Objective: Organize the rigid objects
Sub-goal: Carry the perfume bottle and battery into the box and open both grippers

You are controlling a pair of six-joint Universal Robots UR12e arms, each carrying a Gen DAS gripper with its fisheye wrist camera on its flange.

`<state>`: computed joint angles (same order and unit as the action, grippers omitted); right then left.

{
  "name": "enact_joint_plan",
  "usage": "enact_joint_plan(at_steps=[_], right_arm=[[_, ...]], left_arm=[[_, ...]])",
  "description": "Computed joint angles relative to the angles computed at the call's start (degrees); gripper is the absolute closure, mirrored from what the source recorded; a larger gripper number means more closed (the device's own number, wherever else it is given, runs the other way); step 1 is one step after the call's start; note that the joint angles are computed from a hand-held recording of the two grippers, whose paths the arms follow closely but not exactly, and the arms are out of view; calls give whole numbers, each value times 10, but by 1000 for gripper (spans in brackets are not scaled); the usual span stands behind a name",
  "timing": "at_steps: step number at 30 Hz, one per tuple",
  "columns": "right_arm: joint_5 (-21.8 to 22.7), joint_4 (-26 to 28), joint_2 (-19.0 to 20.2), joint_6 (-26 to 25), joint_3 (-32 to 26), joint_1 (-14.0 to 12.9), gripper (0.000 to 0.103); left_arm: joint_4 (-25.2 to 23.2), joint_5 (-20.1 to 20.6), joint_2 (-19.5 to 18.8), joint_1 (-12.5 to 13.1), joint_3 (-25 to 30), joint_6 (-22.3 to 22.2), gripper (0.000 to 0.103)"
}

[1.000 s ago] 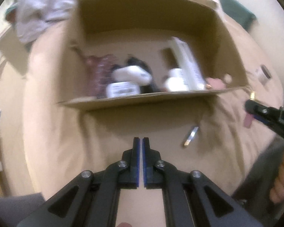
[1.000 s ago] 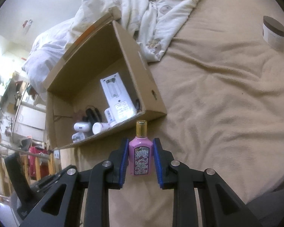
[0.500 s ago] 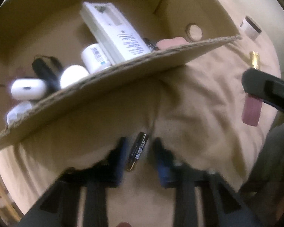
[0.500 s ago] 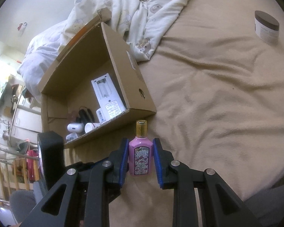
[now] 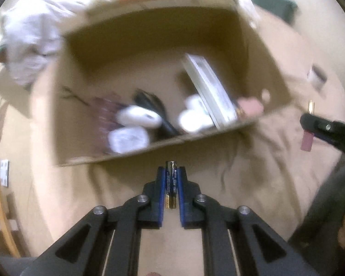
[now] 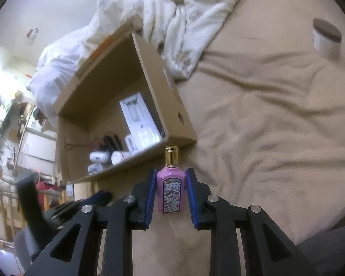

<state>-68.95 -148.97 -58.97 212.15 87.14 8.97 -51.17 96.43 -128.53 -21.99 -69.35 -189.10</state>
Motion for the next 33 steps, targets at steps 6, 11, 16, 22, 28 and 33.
enact_joint_plan(at_steps=[6, 11, 16, 22, 28, 33], right_arm=[[-64, -58, -11, -28, 2, 11, 76], [-20, -111, -6, -41, -4, 5, 76], [5, -100, 16, -65, -44, 5, 76], [15, -60, 49, -91, -101, 3, 76], [6, 7, 71, -117, -135, 8, 76], [-5, 53, 78, -162, -148, 19, 76]], left_arm=[[65, -15, 32, 24, -25, -42, 94], [78, -21, 22, 29, -4, -60, 94], [59, -31, -4, 31, 38, -60, 94], [45, -33, -28, 32, 68, -49, 94], [28, -31, -47, 31, 76, -45, 94], [-18, -8, -63, 25, 93, -43, 94]])
